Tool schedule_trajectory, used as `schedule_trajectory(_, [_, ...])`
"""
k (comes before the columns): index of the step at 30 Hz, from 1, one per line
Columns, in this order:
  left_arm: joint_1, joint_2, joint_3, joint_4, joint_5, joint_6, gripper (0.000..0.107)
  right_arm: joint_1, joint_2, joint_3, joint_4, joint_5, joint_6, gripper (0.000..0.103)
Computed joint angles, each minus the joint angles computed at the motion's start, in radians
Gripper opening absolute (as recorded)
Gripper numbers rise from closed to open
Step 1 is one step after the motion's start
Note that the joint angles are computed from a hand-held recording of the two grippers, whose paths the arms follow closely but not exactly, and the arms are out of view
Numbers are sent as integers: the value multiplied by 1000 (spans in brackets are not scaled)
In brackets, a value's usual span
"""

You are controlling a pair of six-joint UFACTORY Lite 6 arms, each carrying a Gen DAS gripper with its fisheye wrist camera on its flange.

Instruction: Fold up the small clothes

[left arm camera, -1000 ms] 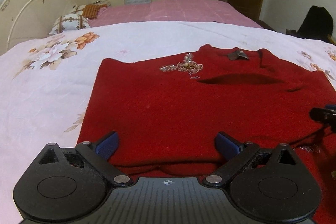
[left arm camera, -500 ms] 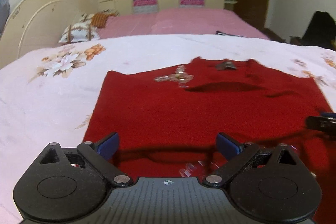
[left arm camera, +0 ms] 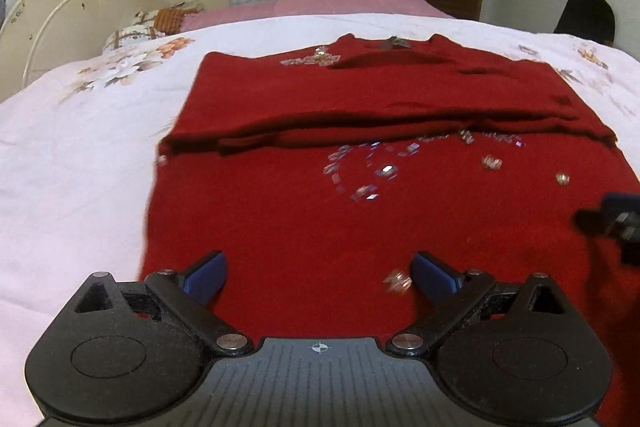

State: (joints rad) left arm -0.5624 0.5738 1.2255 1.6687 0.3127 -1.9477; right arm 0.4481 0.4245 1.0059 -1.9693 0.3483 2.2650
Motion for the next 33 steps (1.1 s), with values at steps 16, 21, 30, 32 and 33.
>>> schedule_trajectory(16, [-109,-370,-447,184,19,-262,98,269,-241,-219,360,119,-87,44])
schedule_trajectory(21, [-130,-421,-572,329,68,-417,98,333,-221,-248,424,180,-154,46])
schedule_trajectory(30, [-157,-497,-633,193,83,-309,98,349,-334,-354,561,257,-229,47])
schedule_trajectory(32, [-172,-512,-639,150,89,-277,98,377,-355,-364,556,261,-190,47])
schedule_trajectory(33, [-181,-529,-647,133,90,-267,98,397,-359,-365,549,266,-170,47])
